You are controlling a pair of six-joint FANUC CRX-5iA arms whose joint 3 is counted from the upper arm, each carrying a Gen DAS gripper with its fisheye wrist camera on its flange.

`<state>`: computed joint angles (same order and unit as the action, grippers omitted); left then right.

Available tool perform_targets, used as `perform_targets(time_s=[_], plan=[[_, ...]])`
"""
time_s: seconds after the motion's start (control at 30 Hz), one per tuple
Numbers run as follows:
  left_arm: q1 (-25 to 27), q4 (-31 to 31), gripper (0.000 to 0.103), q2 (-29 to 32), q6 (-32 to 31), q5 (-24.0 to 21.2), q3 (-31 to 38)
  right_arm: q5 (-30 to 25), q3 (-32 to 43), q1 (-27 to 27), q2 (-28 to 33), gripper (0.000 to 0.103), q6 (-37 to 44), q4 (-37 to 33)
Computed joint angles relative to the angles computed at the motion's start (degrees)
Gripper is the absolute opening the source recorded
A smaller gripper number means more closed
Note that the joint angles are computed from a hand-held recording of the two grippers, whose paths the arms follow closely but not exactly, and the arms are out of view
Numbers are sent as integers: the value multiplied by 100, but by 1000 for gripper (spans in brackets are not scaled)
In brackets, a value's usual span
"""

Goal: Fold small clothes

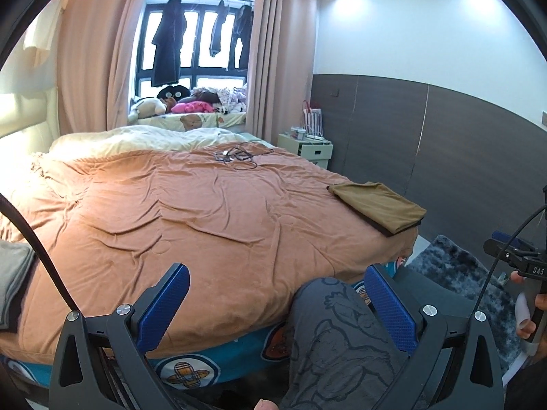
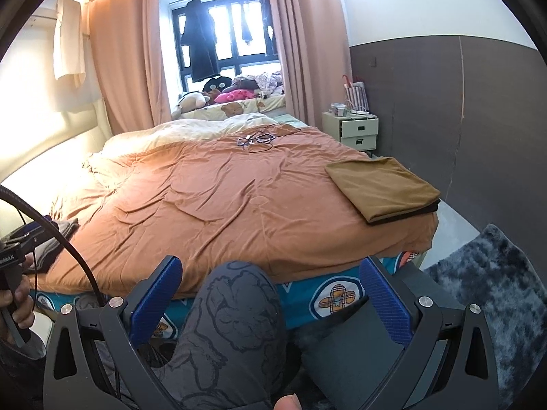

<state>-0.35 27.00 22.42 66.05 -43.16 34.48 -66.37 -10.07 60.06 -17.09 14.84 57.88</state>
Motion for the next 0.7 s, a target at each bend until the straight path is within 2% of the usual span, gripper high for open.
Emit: perform_targets(time_s=[0.7], plan=[[-13,-89,103,-77,136,68,-89,-226,-119,287,76,103,-372,284]])
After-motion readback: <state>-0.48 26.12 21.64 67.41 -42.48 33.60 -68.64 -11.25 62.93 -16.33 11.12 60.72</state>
